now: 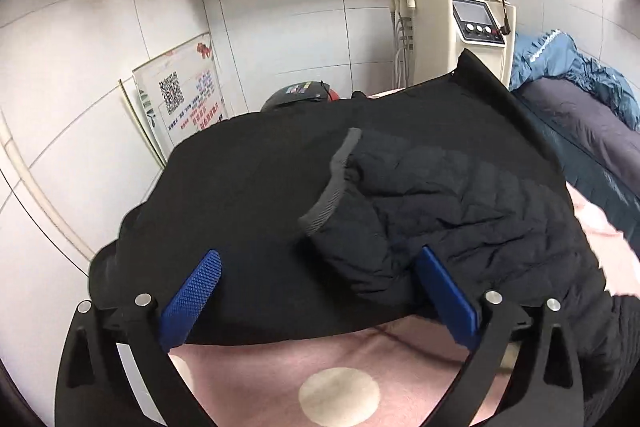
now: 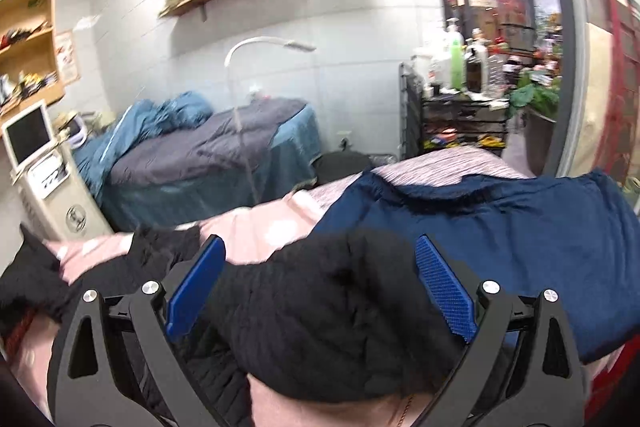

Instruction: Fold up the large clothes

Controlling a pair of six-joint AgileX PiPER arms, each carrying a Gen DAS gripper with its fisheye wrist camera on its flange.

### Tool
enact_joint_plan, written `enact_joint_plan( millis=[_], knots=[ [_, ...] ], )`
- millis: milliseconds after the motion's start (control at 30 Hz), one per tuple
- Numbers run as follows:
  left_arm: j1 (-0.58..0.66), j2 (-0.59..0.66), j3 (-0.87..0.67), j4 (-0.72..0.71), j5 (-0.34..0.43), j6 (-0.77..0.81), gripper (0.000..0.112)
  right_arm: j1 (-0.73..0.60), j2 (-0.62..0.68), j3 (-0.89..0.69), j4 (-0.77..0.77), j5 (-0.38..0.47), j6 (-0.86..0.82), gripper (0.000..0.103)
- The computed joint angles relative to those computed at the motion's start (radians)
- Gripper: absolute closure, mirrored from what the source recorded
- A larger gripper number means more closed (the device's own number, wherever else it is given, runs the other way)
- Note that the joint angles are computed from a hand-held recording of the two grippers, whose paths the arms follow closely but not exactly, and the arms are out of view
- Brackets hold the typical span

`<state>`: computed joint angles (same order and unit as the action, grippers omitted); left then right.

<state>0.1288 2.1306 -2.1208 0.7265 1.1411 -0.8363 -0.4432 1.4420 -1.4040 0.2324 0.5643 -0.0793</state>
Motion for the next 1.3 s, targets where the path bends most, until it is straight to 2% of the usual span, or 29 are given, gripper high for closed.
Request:
enact_joint_plan(
  millis=[133,233,300,367,500,567,733,767,900,1033,1133,1233,1300],
  knots=[
    [-0.034,-0.073,0.114,0.082,-0.005,-0.027,0.016,-0.009,-0.023,0.012,0.006,-0.016,-0.003,0.006],
    [-0.04,-0.197,0.277,0.074,-0.097,-0.089,0.016,0.002,-0.063,0.056,0.006,-0.059,-0.022,0.006],
    [-0.038,-0.302,0.411,0.013,-0.198,-0.107,0.016,0.014,-0.088,0.089,0.058,-0.074,-0.103,0.006],
    [-0.059,-0.393,0.528,-0.048,-0.28,-0.082,0.016,0.036,-0.089,0.095,0.101,-0.038,-0.18,0.006],
    [-0.157,-0.51,0.692,-0.098,-0.331,0.007,0.016,0.067,-0.057,0.099,0.266,0.134,-0.326,0.006],
    [-0.2,-0.545,0.753,-0.13,-0.357,0.061,0.016,0.096,-0.044,0.111,0.283,0.194,-0.338,0.006],
    [-0.296,-0.635,0.945,-0.178,-0.426,0.105,0.016,0.203,-0.071,0.211,0.245,0.203,-0.385,0.006],
    [-0.299,-0.661,0.987,-0.21,-0.443,0.107,0.016,0.226,-0.077,0.237,0.227,0.196,-0.402,0.006],
    [-0.205,-0.754,1.154,-0.502,-0.536,0.231,0.016,0.266,-0.067,0.331,0.207,0.207,-0.455,0.006],
    [-0.165,-0.842,1.316,-0.648,-0.592,0.321,0.016,0.242,-0.011,0.42,0.254,0.235,-0.483,0.006],
    [-0.207,-0.872,1.397,-0.708,-0.625,0.418,0.016,0.199,0.042,0.489,0.343,0.248,-0.549,0.006],
    [-0.248,-0.861,1.439,-0.847,-0.683,0.549,0.016,0.214,0.095,0.558,0.362,0.211,-0.581,0.006],
    [-0.3,-0.812,1.446,-0.95,-0.738,0.633,0.016,0.225,0.126,0.593,0.434,0.208,-0.664,0.008]
  ],
)
